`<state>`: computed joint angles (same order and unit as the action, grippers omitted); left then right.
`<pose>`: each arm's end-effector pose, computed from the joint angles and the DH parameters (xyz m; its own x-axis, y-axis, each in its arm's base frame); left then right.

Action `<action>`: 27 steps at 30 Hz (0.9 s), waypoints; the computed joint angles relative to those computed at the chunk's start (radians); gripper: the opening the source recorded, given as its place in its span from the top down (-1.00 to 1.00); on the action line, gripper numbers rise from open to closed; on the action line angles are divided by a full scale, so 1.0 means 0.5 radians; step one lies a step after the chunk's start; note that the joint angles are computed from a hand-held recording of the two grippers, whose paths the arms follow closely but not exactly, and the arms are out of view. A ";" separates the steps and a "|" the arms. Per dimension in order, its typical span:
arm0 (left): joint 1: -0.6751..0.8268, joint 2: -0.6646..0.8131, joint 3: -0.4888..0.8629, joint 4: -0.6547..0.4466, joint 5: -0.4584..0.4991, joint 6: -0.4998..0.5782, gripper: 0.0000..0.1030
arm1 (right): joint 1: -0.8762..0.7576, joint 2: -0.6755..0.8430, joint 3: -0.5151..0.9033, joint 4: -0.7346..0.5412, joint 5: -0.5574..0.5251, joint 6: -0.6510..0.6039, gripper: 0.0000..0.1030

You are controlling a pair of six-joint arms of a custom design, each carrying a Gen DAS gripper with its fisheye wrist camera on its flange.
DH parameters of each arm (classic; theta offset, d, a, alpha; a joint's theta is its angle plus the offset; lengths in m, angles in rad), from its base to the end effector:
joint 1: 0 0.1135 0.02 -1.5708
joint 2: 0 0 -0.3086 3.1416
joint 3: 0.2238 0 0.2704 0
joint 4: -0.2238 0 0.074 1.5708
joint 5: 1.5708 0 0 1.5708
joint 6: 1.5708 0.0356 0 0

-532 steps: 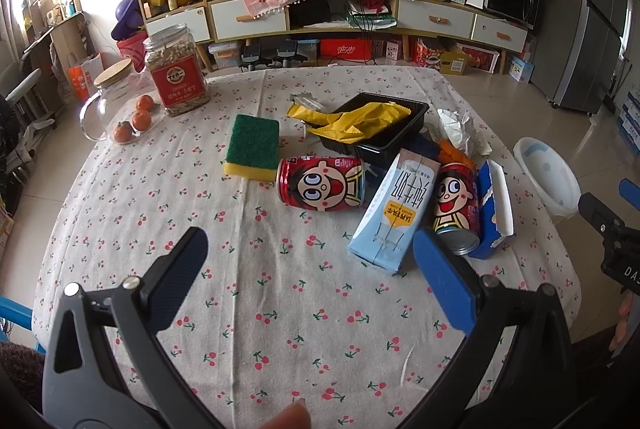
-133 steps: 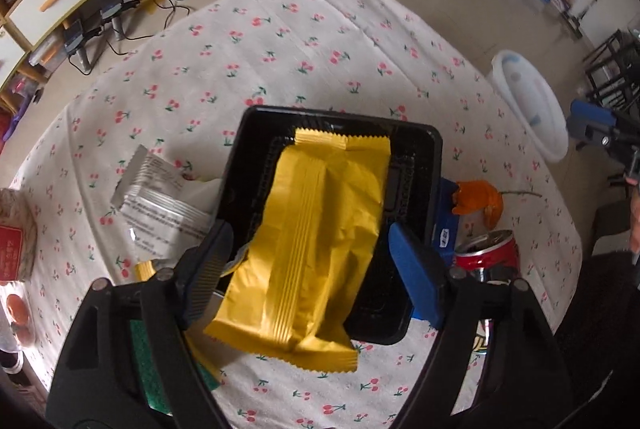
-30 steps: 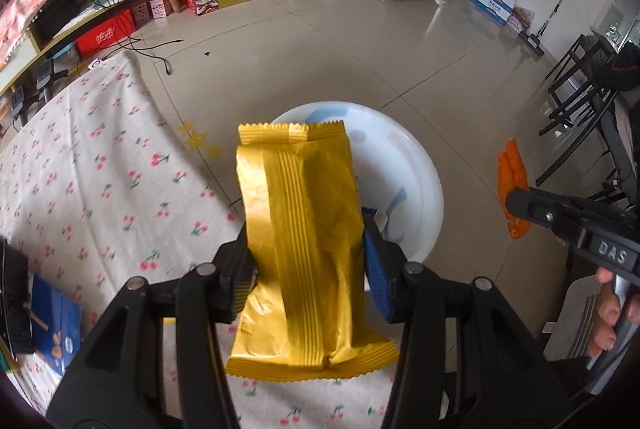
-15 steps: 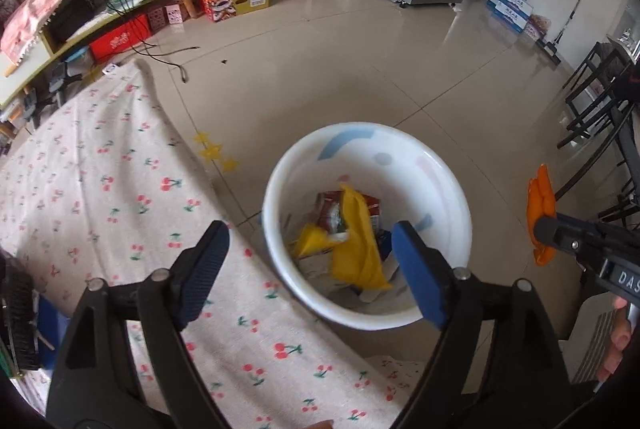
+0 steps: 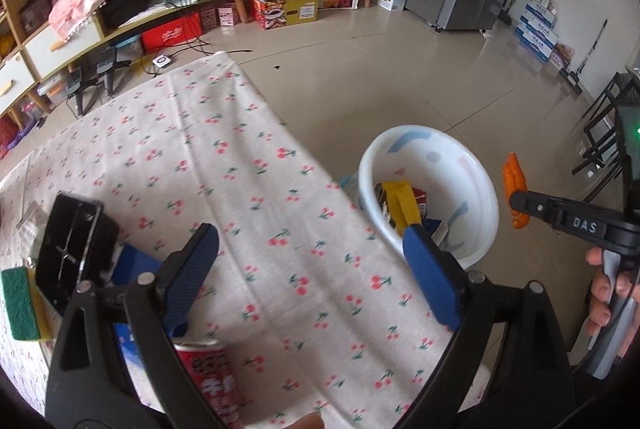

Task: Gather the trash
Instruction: 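Move both to the bin, drop the packet while the right holds the orange item, then grasp the green sponge with the left gripper while the right grasps the black tray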

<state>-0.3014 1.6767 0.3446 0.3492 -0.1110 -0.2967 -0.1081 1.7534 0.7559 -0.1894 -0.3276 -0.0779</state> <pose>0.2246 -0.0657 0.0874 -0.8290 -0.0466 -0.5573 -0.0063 0.9972 -0.0740 0.3092 -0.0220 0.1282 -0.9176 0.0255 -0.3966 -0.0893 0.9592 0.2683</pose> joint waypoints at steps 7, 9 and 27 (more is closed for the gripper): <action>0.265 -0.235 -0.187 0.000 0.108 0.152 -0.81 | 0.170 0.044 0.022 0.072 0.144 0.134 0.51; 0.333 -0.287 -0.221 -0.023 0.139 0.194 -0.81 | 0.195 0.035 0.018 0.090 0.170 0.173 0.14; 1.298 -0.802 -0.448 -0.337 0.566 0.826 -0.81 | 0.494 -0.172 -0.055 0.111 0.272 0.383 -0.35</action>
